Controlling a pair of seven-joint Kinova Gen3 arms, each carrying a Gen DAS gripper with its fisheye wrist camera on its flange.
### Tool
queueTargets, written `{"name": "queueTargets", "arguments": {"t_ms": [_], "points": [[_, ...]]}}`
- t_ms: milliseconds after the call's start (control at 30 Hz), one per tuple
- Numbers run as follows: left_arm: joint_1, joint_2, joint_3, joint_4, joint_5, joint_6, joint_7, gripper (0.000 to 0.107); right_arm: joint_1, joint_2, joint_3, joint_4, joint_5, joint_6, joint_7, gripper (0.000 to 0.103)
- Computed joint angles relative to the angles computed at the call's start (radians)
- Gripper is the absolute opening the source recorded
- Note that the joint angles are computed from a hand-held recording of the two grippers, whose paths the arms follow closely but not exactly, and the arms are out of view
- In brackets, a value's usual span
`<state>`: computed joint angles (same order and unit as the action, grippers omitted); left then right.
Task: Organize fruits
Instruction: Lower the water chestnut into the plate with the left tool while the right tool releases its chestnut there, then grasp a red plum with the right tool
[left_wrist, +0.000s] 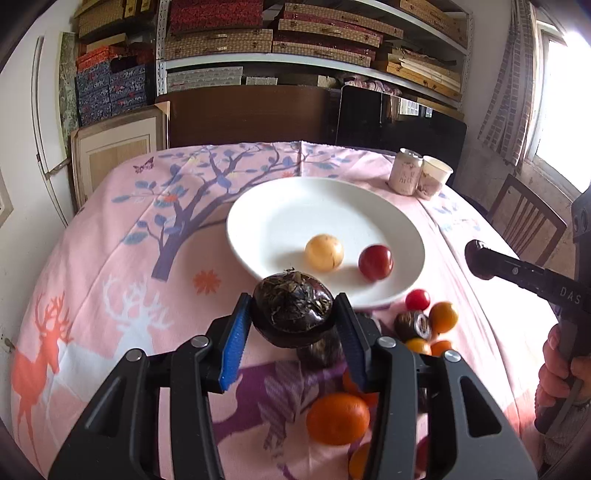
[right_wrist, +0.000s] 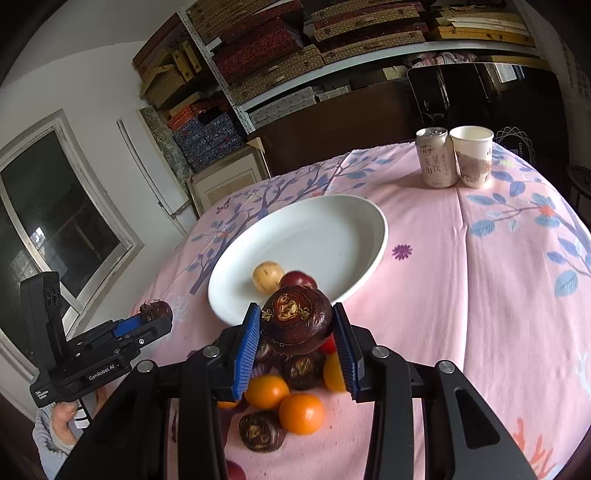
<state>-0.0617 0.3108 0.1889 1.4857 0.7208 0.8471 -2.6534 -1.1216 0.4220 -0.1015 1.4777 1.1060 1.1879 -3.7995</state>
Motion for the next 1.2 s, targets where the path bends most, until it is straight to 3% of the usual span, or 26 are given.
{"name": "queueTargets", "arguments": {"t_ms": [200, 333, 500, 567, 733, 833, 900, 1100, 1200], "points": [[0.129, 0.099, 0.001, -0.137, -0.144, -0.05, 0.192, 0.045, 0.12, 0.011, 0.024, -0.021, -0.057, -0.118, 0.081, 0.04], [0.157, 0.159, 0.018, -0.193, -0.21, -0.054, 0.26, 0.045, 0.178, 0.034, 0.048, -0.033, -0.111, -0.206, 0.141, 0.04], [0.159, 0.192, 0.037, -0.204, -0.264, -0.064, 0.283, 0.047, 0.171, 0.04, 0.092, -0.015, -0.125, -0.251, 0.126, 0.044], [0.145, 0.196, 0.049, -0.204, -0.261, -0.054, 0.282, 0.054, 0.16, 0.032, 0.101, 0.0, -0.116, -0.252, 0.09, 0.05], [0.089, 0.161, 0.079, -0.145, -0.209, -0.081, 0.227, 0.059, 0.11, 0.019, 0.091, 0.008, -0.071, -0.181, 0.052, 0.05], [0.044, 0.127, 0.089, -0.088, -0.146, -0.112, 0.185, 0.071, 0.058, 0.022, 0.078, 0.004, -0.035, -0.079, 0.026, 0.06], [0.012, 0.106, 0.093, -0.052, -0.102, -0.119, 0.151, 0.072, 0.026, 0.033, 0.065, -0.001, -0.017, -0.016, 0.006, 0.064], [-0.042, 0.038, 0.057, 0.079, -0.027, -0.138, 0.079, 0.086, -0.034, 0.053, 0.025, 0.001, -0.03, 0.084, -0.042, 0.075], [-0.089, -0.003, 0.055, 0.149, 0.064, -0.139, -0.012, 0.092, -0.075, 0.051, 0.02, 0.023, -0.01, 0.133, -0.117, 0.084]]}}
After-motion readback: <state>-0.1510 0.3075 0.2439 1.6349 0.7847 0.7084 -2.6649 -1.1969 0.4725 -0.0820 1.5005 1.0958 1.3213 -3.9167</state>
